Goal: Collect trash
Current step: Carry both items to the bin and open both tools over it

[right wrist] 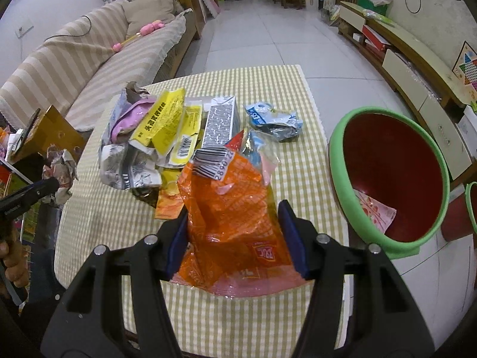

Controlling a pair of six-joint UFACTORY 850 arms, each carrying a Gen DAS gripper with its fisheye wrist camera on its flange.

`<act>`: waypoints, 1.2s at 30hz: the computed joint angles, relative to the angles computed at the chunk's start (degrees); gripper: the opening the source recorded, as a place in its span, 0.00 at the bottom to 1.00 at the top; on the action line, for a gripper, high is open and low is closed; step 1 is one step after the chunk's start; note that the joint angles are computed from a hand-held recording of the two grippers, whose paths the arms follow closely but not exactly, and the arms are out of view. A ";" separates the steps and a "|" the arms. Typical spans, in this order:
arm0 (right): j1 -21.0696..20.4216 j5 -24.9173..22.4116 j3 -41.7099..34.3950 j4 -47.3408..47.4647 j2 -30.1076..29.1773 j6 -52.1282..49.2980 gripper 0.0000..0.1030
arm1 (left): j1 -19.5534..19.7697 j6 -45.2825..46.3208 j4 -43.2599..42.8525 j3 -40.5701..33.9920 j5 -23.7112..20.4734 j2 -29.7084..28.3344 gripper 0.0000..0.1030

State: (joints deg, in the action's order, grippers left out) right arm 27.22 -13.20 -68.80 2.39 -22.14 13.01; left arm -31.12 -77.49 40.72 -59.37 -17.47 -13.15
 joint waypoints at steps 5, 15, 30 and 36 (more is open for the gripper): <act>-0.37 0.73 1.39 0.64 1.74 -0.08 0.54 | -1.43 2.66 -1.52 -2.22 0.70 -0.25 0.36; -2.40 1.57 2.39 -3.98 4.03 4.69 0.54 | -3.87 13.54 -7.67 -10.84 0.95 -5.26 0.36; -9.87 1.89 4.00 -12.97 6.93 13.87 0.51 | -6.39 49.83 -39.89 -31.43 -0.19 -19.15 0.36; -13.56 1.44 3.69 -13.71 6.03 14.51 0.51 | -7.60 64.85 -53.45 -44.83 -5.19 -28.00 0.36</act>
State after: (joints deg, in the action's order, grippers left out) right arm 13.65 -11.77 -65.11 -11.32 -16.11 27.52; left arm -38.73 -12.63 -12.72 -104.20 -22.66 -41.15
